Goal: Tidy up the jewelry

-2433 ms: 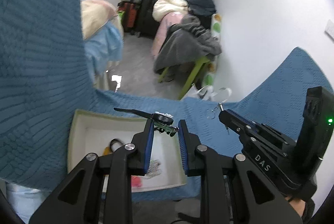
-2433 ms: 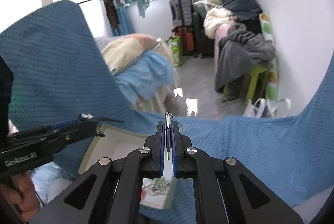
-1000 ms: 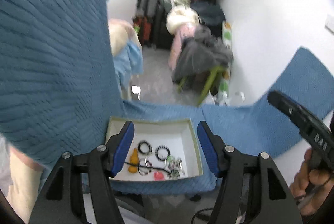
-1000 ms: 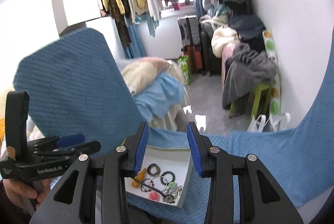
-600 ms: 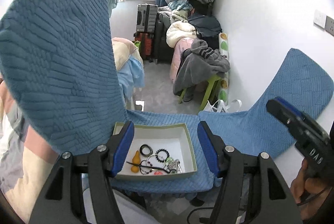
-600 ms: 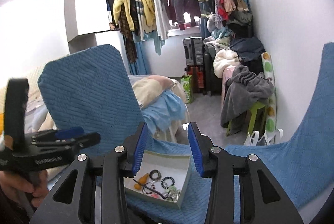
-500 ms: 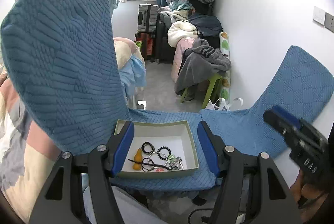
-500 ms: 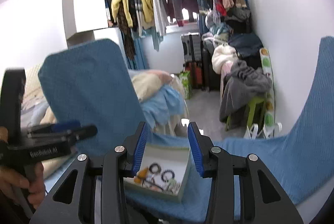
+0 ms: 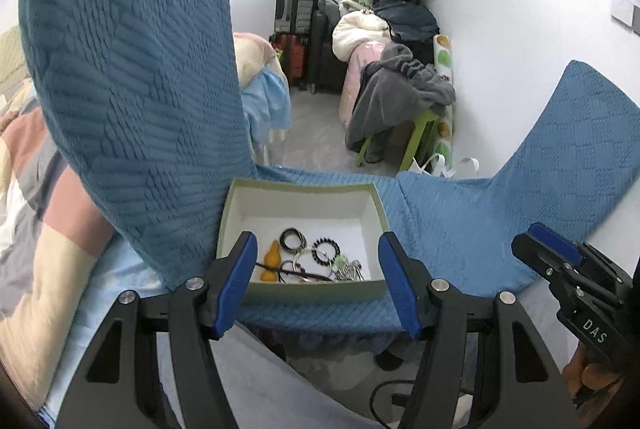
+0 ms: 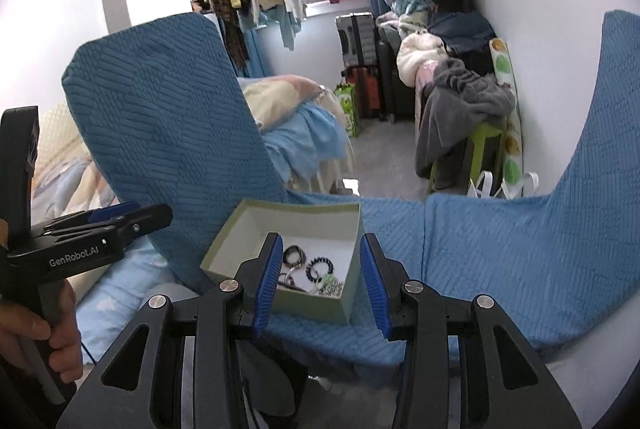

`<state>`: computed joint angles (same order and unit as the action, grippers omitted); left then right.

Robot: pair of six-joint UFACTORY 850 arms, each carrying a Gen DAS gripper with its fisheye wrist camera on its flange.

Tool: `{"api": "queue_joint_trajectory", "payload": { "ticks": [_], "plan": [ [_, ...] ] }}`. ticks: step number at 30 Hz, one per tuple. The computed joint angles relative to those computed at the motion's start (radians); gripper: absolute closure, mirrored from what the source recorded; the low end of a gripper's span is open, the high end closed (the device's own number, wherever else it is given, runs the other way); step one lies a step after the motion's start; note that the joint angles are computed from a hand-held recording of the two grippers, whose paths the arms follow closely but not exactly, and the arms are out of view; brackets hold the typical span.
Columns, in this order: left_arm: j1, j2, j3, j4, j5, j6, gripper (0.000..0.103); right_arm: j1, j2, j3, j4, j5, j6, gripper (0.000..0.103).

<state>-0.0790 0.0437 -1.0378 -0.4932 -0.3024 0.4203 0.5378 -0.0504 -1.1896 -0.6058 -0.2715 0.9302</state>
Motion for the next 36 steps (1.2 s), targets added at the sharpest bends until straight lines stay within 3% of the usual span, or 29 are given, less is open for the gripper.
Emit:
{"api": "queue_joint_trajectory", "payload": {
  "ticks": [12,19,21,23,26,29,31,36],
  "plan": [
    [-0.006,0.002,0.021,0.009,-0.016,-0.017,0.040,0.004,-0.001,0.028,0.035,-0.004,0.006,0.061],
    [-0.003,-0.004,0.021,0.004,-0.022,-0.014,0.040,0.006,-0.003,0.028,0.016,-0.015,0.034,0.054],
    [-0.004,-0.007,0.019,0.016,-0.028,-0.019,0.040,0.009,-0.006,0.026,-0.003,-0.022,0.056,0.050],
    [-0.006,-0.010,0.019,0.022,-0.028,-0.023,0.040,0.009,-0.008,0.027,-0.020,-0.029,0.078,0.029],
    [-0.003,-0.016,0.014,0.031,-0.033,-0.033,0.040,0.011,-0.006,0.033,-0.101,-0.039,0.165,0.015],
    [-0.001,-0.021,0.009,0.055,-0.035,-0.064,0.039,0.008,-0.013,0.025,-0.094,-0.056,0.161,0.008],
    [-0.003,-0.023,0.007,0.093,-0.034,-0.106,0.028,0.005,-0.015,0.024,-0.084,-0.059,0.151,0.002],
    [-0.005,-0.032,-0.001,0.136,-0.036,-0.157,0.021,0.006,-0.021,0.019,-0.153,-0.071,0.207,0.002]
  ]
}}
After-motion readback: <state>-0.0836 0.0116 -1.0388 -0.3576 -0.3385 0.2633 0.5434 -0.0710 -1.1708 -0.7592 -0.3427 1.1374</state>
